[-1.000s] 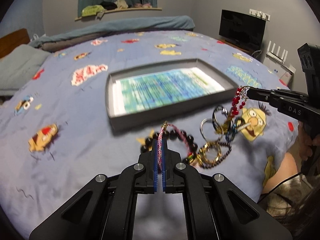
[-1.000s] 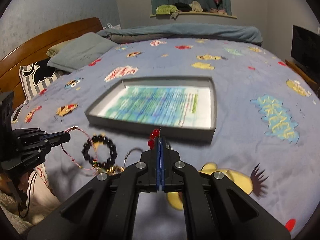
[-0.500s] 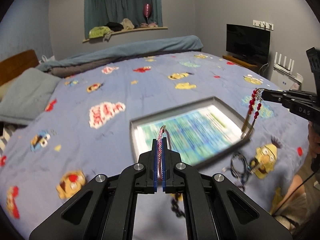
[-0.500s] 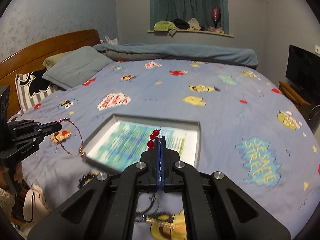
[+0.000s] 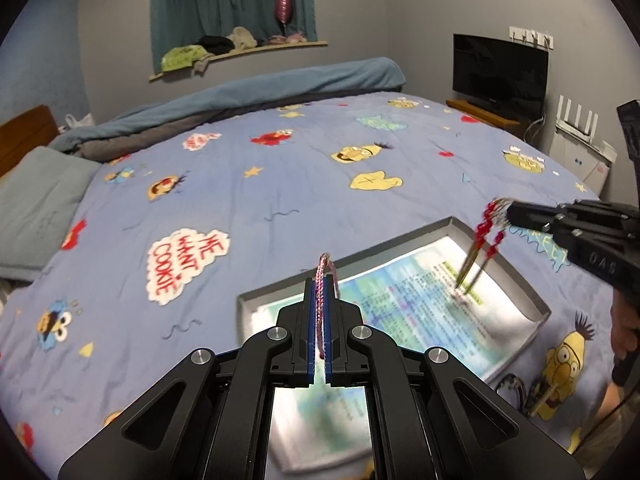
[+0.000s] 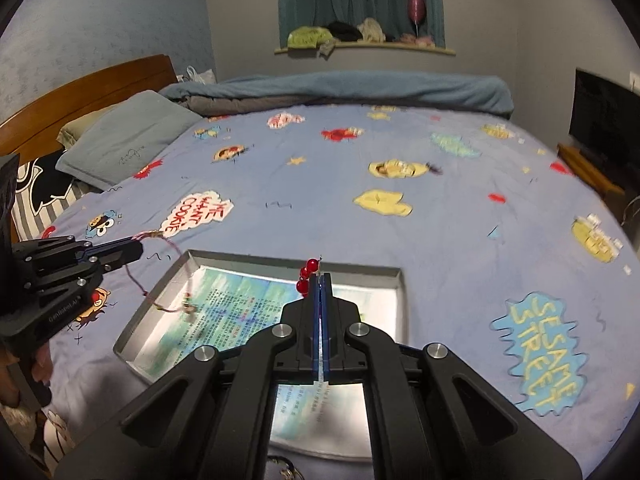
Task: Organize jewelry
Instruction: 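Carry the pink bracelet and red ornament with both tools over the gray tray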
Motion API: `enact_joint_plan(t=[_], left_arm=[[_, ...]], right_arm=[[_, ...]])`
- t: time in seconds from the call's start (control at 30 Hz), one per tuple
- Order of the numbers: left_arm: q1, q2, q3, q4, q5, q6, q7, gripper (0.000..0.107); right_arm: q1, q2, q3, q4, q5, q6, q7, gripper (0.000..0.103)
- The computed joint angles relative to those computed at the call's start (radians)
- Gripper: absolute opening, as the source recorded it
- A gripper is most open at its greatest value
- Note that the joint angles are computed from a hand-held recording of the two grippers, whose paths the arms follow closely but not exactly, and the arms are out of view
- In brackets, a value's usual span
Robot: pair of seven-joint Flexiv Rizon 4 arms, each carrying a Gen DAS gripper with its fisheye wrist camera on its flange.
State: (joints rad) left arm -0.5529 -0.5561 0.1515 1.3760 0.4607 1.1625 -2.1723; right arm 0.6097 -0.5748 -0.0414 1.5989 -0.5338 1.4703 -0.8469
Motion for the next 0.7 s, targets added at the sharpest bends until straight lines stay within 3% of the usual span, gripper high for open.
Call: enact_joint_plan(t=[0.1,0.3,0.7], left_arm=[[0.023,-0.032,-0.026,-0.019,-0.036,0.013,0.032,0.004],[0.038,-0.092,-0.033,-0.047,-0.105,-0.006,0.078,0.004],[0.07,-0.125,-0.015,-0.023,-0.172,-0.054,0.058,0.004]], right_arm=[[-0.041,-0.038,0.07,-0.05,0.036,-0.039,-0.053,0.0],[-0.071,-0.095,0.134,-0.13,0.105,-0.118,-0.131,0.0],[-0.044,-0.142,0.068,-0.169,0.124,-0.2,-0.085,0.0]])
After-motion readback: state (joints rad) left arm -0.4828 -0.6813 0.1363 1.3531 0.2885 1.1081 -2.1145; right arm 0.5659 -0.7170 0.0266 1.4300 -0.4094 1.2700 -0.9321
